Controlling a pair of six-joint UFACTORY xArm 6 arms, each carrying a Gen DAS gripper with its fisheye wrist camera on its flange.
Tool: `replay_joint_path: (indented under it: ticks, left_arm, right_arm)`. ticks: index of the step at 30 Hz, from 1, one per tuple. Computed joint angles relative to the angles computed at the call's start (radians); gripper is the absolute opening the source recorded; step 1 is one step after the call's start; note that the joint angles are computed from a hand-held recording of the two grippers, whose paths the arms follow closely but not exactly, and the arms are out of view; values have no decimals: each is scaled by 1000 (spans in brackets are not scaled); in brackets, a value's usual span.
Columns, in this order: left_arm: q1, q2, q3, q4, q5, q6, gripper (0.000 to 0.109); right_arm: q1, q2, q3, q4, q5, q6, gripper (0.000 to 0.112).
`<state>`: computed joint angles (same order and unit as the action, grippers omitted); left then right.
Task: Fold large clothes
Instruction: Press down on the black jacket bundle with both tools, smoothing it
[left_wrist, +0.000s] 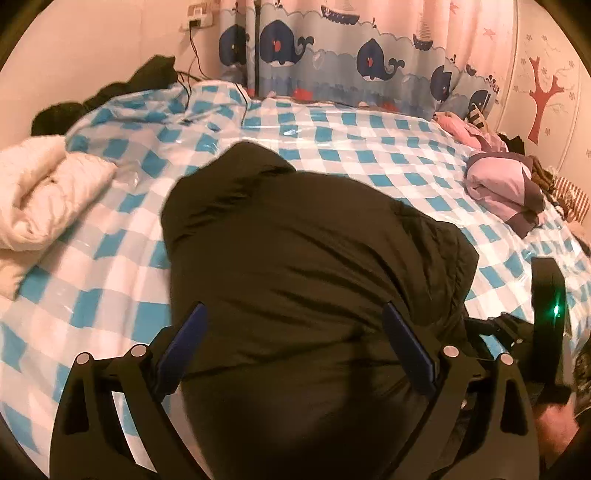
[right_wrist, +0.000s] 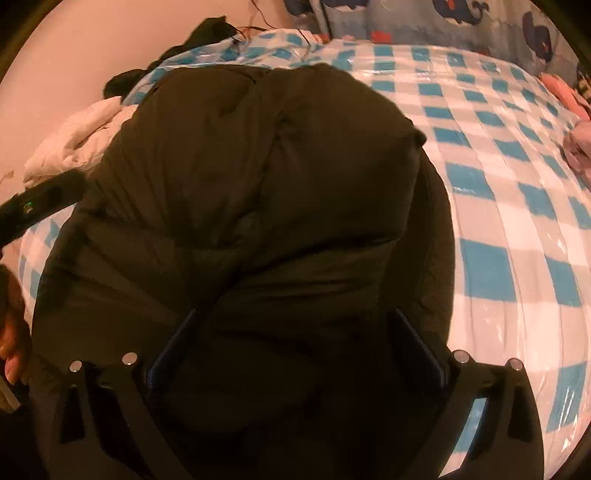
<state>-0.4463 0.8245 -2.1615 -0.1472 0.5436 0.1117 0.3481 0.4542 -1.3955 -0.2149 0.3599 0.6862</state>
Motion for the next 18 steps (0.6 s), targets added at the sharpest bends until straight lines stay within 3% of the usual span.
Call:
replay_joint_path:
  ticks: [3,5,8,10,14,18]
  left_arm:
    - [5,-53,88,66,-65,-35,91]
    - [10,-83,140,114,-101,-64,91]
    - [14,-112,187,161,-131,-89,91]
    - [14,-121,200,185,-138,-99,91]
    - [15,-138,227,227,-162,-114,91]
    - [18,-147,239,224,-167,-110,91]
  right_arm:
    - [6,-46,16,-17,31,20,96]
    - [3,-90,50,-66,4,74,96]
    - [-13,-132,58,-237,-43,236,96]
    - [-21,-111,6,-285,-37,266,96]
    - [-29,-26,-114,-286,-16,252,96]
    - [-51,106,-226,-147,35,156,96]
